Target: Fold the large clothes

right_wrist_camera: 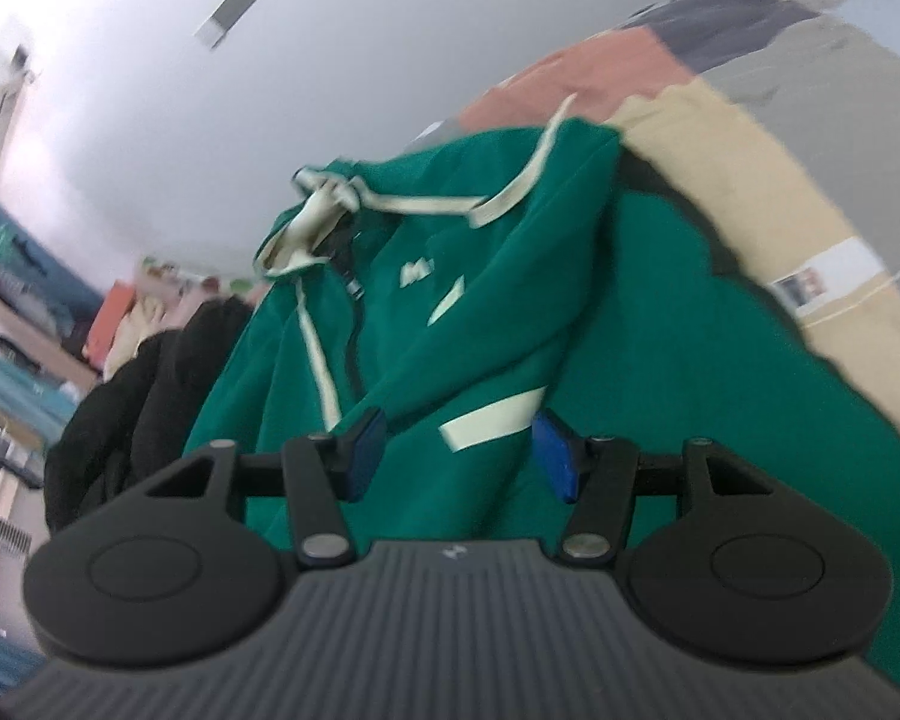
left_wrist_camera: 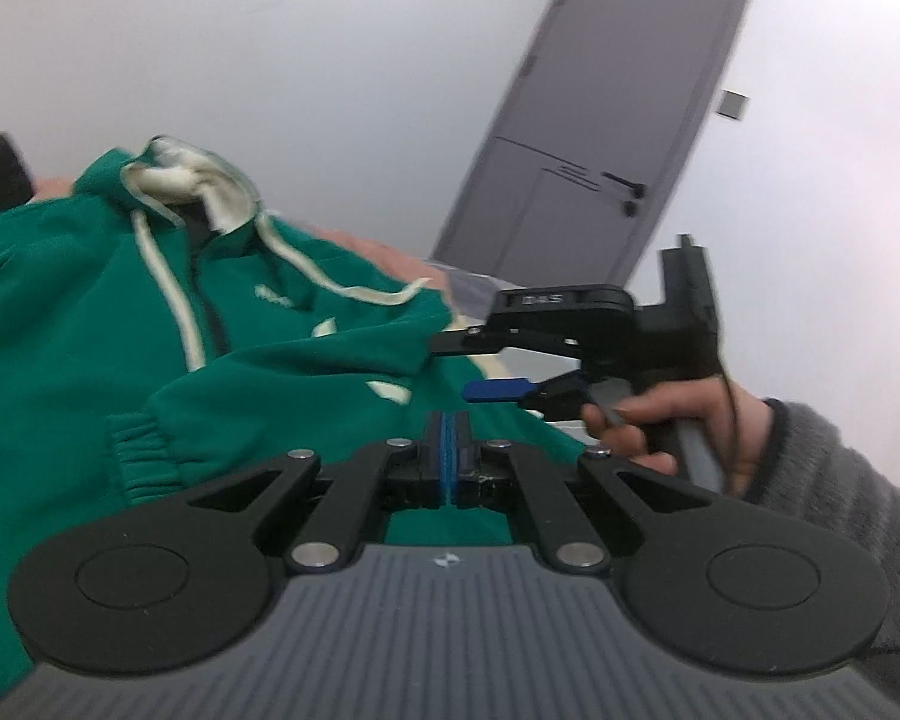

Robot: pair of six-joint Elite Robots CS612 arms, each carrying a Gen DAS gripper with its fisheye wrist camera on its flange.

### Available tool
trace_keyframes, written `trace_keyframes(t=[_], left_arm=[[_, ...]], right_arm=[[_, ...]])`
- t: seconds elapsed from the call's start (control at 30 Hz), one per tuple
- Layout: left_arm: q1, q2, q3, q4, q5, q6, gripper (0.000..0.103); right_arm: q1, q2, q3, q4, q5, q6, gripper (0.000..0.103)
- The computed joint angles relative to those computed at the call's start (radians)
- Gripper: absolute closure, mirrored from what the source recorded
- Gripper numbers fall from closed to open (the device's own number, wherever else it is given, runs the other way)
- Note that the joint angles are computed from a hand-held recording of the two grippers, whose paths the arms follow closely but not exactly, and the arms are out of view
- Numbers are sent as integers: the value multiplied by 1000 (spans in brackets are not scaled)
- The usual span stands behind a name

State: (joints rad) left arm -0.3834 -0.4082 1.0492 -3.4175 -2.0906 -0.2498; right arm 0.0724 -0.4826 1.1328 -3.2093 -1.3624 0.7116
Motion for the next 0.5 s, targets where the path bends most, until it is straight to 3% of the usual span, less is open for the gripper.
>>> trace_keyframes(t=[0.3,0.37,0.43,0.5], left_arm=[[14,21,-50,129,176,-72,99],[18,32,-76,178,222,-100,89],[21,46,-105,216,267,-136,59],[23,58,-126,232,306,-154,54]], right_arm=[[3,8,-17,47,17,-1,45],[3,8,-16,48,14,5,45],[3,9,-18,46,15,13,45],[2,11,-21,45,19,20,45]])
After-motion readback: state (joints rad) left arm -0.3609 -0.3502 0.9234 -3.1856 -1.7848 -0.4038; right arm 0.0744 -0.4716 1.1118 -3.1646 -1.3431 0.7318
